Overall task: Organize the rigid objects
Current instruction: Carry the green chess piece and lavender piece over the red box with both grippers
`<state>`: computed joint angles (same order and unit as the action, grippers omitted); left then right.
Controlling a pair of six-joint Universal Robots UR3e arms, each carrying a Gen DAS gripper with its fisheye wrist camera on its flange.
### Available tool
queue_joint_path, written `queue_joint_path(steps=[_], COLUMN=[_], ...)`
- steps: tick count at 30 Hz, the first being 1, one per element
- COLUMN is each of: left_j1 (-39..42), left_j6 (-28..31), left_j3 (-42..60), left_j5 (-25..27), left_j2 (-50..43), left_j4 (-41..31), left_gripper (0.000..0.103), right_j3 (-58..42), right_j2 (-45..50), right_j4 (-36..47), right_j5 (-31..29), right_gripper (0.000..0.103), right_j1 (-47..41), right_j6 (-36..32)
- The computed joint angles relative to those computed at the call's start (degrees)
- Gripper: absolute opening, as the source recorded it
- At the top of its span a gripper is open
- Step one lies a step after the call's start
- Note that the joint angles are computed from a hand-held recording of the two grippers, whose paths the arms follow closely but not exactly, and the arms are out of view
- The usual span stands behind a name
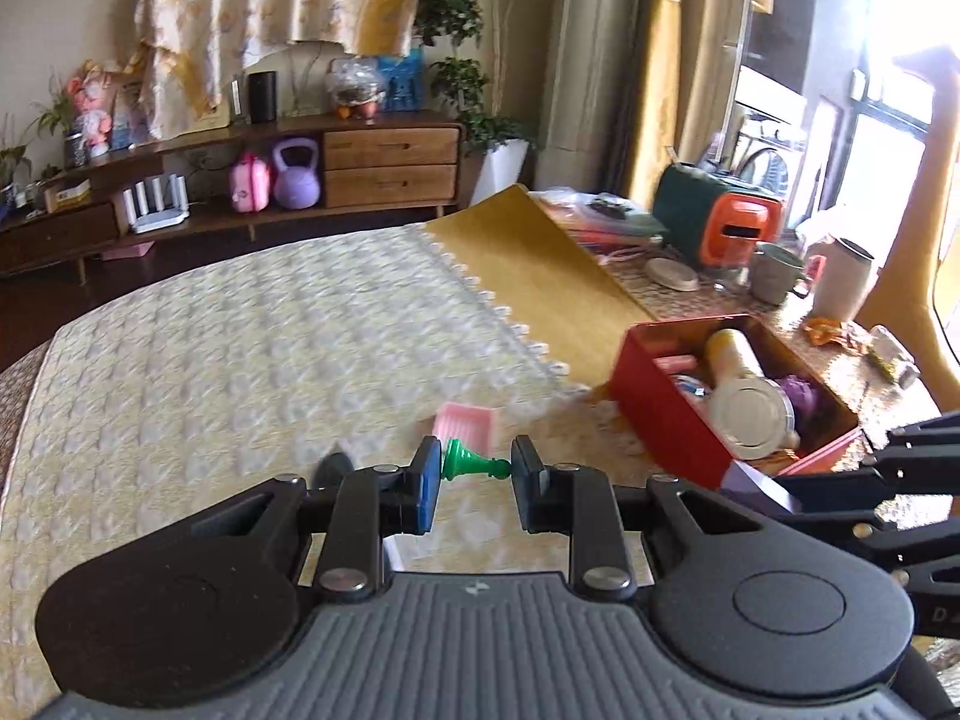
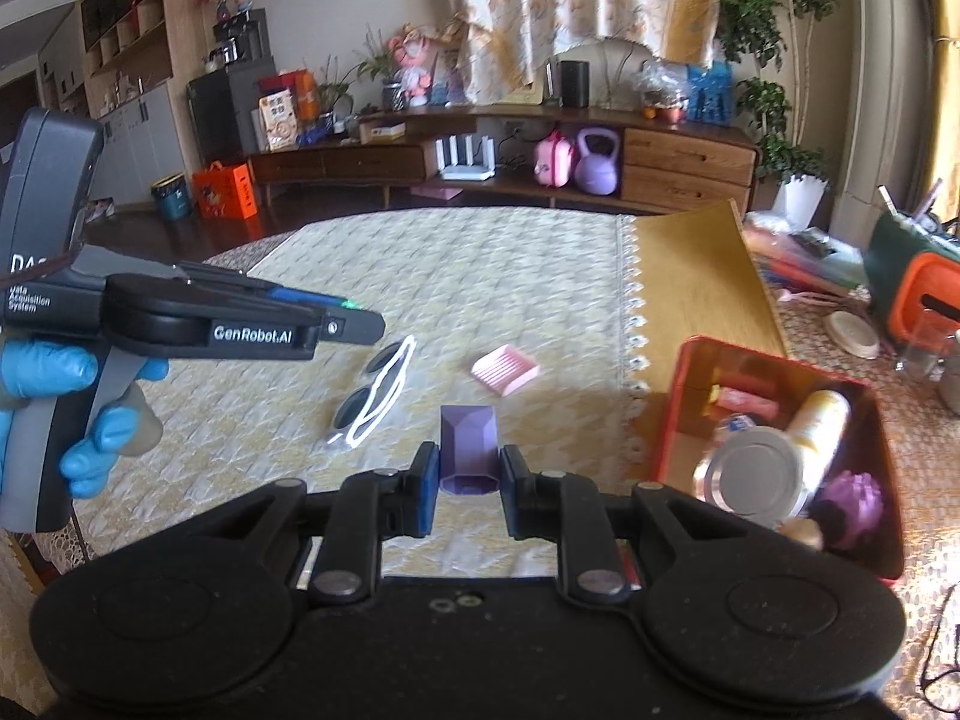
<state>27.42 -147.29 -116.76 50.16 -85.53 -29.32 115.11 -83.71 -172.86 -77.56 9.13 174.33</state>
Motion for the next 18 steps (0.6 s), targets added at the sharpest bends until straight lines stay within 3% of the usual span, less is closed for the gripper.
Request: queue_joint_path(steps=[6, 18], left_j1=[-6.90, -22.75], left_j6=[-3.25, -10.55], left_j3=[2.29, 12.13], left_j5=[2.68, 10.80], left_j2=[-0.88, -11.26], left_j4=[0.95, 5.27], left_gripper=[0.025, 0.025], right_j3=[4.39, 12.46], right_j2=[-4.41, -9.64], right_j4=[-0.79, -2.89], right_j5=[1.93, 7.44], right_gripper=[0.020, 0.020], right_j1=[-4.83, -17.10], right_j6=[-1.50, -5.06])
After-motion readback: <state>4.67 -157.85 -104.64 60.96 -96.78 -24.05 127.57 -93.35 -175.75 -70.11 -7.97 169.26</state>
